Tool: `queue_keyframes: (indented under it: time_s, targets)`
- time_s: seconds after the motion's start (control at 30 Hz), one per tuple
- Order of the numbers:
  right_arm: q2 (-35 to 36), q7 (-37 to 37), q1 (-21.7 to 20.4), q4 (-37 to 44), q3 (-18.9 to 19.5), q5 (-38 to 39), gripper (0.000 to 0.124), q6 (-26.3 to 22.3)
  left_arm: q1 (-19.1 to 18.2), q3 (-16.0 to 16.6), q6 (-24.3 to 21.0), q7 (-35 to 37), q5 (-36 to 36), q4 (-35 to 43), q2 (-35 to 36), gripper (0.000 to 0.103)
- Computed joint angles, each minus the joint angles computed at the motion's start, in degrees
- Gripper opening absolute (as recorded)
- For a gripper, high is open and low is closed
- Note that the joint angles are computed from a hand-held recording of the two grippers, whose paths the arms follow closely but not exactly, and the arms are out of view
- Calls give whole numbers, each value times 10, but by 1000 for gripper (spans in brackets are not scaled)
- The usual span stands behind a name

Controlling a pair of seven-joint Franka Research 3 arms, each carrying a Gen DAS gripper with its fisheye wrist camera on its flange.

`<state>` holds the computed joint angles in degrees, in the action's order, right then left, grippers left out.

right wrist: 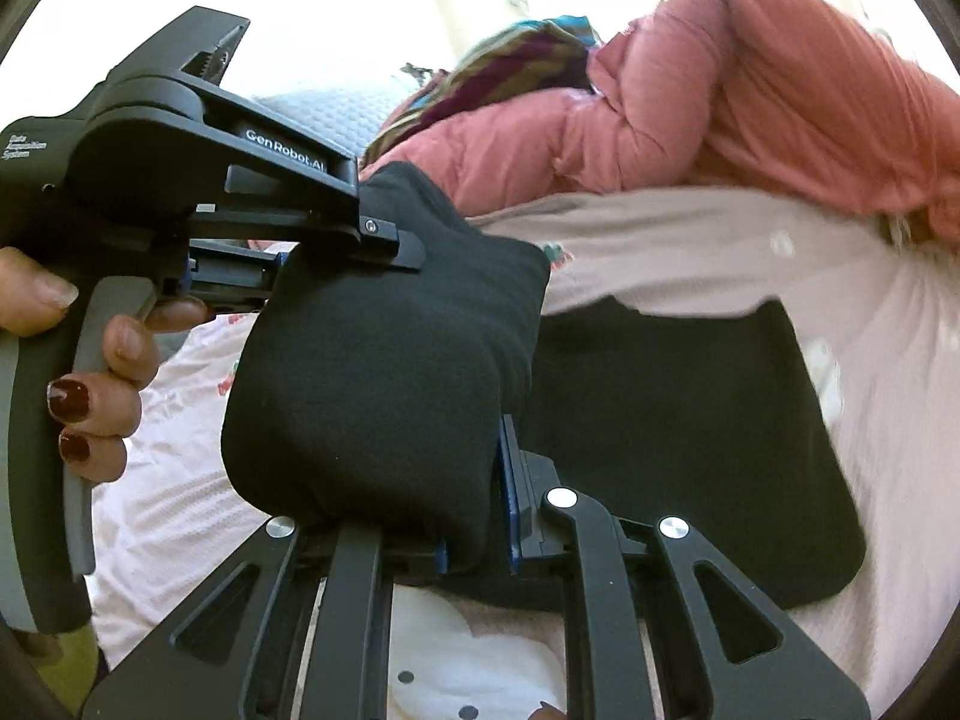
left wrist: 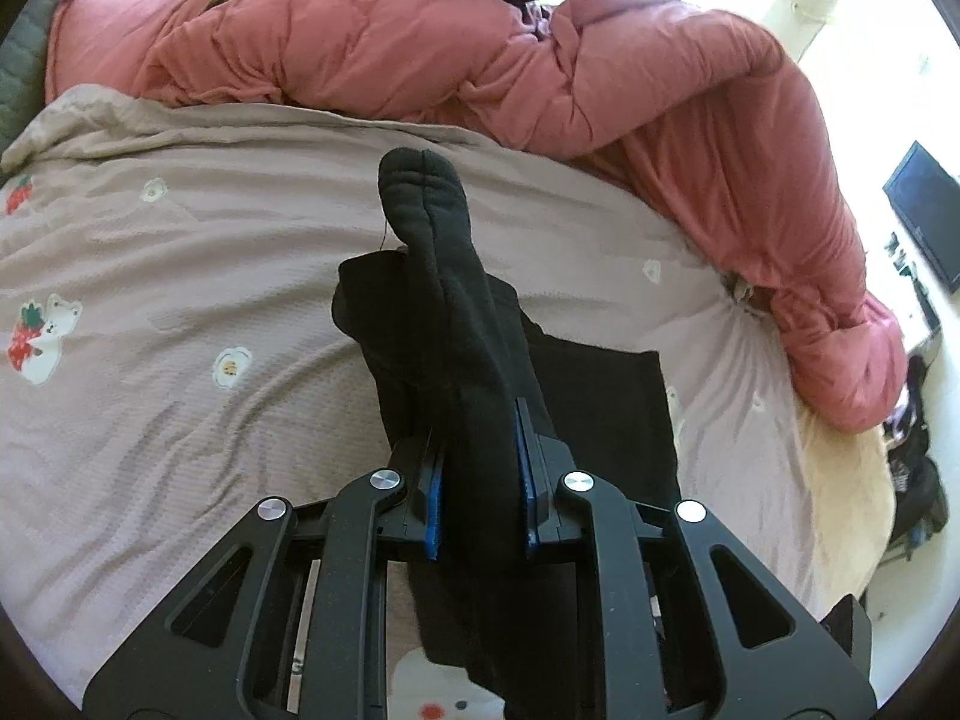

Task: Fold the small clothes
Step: 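Fold the lifted shirt edge over the bundle with the right gripper, then lower the right gripper onto the folded shirt edge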

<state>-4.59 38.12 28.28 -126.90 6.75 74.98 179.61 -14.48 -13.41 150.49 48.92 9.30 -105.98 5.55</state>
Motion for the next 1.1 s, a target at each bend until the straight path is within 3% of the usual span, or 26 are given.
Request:
queue_keyframes:
  time_s: [0.33,0.4,0.43,0.47,0.57,0.83,1.1]
  targets:
    - [-2,-8,-26,-7,-13,77,12,-69,-38,-1,-71,-42,88,88,62,17]
    - [-4,3,-33,-11,-14,82,12,-81,-36,-6,-69,-29,69,97,71,32]
    - [-6,11,-37,-15,-15,83,12,-88,-29,-14,-61,-9,39,96,74,48]
    - [-7,23,-40,-18,-15,79,12,-91,-23,-20,-50,10,13,92,73,55]
    - [-13,71,-50,-33,-18,59,14,-108,-9,-35,0,64,-65,65,62,55]
    - [-51,169,-57,-86,-26,-24,28,-105,-18,-2,8,-11,6,-17,2,55]
    - [-101,183,-48,-126,-49,-86,45,-97,-18,-2,2,-49,64,-59,-26,55]
